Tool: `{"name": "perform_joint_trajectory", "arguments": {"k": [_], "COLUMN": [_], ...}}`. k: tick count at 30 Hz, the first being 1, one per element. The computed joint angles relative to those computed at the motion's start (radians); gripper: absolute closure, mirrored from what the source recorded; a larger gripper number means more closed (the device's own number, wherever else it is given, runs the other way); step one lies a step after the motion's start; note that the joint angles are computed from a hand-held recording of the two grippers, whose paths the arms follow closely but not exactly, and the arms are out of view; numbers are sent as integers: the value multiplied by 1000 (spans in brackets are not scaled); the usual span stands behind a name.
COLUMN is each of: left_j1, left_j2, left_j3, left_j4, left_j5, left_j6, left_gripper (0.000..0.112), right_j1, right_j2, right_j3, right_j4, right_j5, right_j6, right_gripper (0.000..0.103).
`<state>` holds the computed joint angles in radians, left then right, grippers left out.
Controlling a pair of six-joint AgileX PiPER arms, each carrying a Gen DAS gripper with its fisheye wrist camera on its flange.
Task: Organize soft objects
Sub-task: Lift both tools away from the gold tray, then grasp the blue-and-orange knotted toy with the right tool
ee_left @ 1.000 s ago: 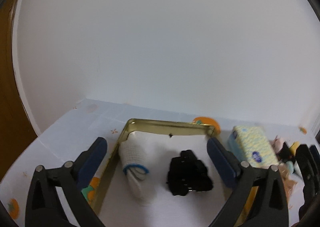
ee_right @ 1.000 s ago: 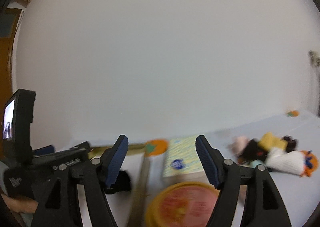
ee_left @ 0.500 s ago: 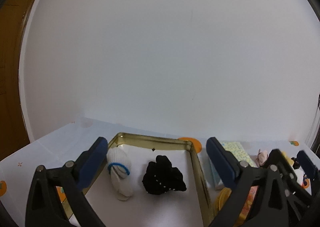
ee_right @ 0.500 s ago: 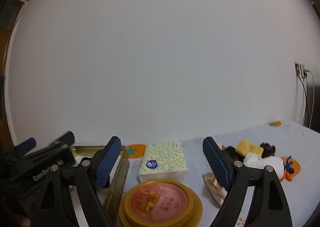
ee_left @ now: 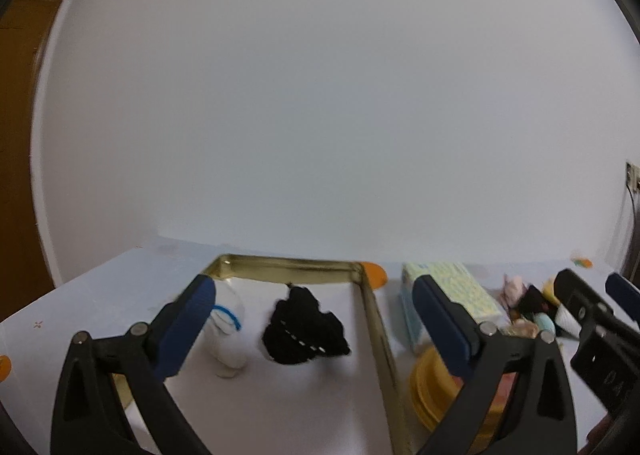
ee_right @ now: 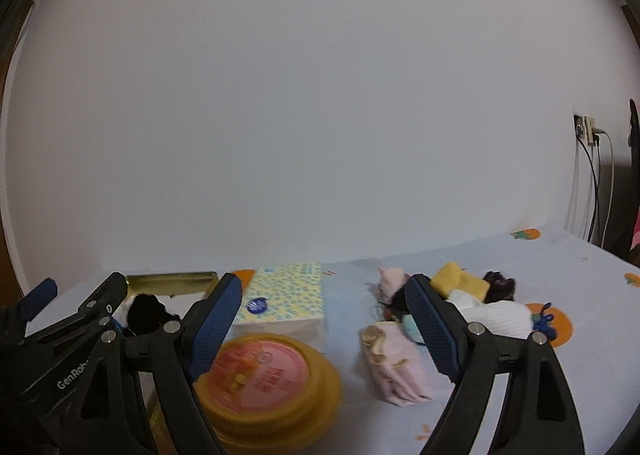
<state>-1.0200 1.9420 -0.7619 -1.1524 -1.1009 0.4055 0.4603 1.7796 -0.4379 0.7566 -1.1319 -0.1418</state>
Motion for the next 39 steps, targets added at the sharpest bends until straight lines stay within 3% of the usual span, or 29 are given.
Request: {"name": "perform_joint_trajectory", "arguments": {"k": [10,18,24,30,32,37,39], "left_j1": [-78,-142,-211,-259,-262,-260,-264], "left_j2": [7,34,77,140,163,238,267], "left_j3": [-51,-134,-233,-377,-436,-614,-674], "left_j4": [-107,-129,-158,-238,-287,-436,-503], "left_j5": [36,90,129,172,204,316,311], "left_j6": [115,174,241,348,385,546,630], "left_gripper": [11,11,11,11,11,11,11], "right_j1": [-207,-542,-867,-1148,-1181,-1205,-1171], "right_j2": [-87,-148,-174,-139,-109,6,19], "right_j3": [130,180,164,34,-25,-197,-224], "right_j4": [-159,-407,-711,-1197,-1320,-1799,-1851], "right_j5": [38,139,260,466,538,666,700], "right_j6": [31,93,200,515,613,1058,1096], "right_gripper": [18,18,18,19,28,46,53]}}
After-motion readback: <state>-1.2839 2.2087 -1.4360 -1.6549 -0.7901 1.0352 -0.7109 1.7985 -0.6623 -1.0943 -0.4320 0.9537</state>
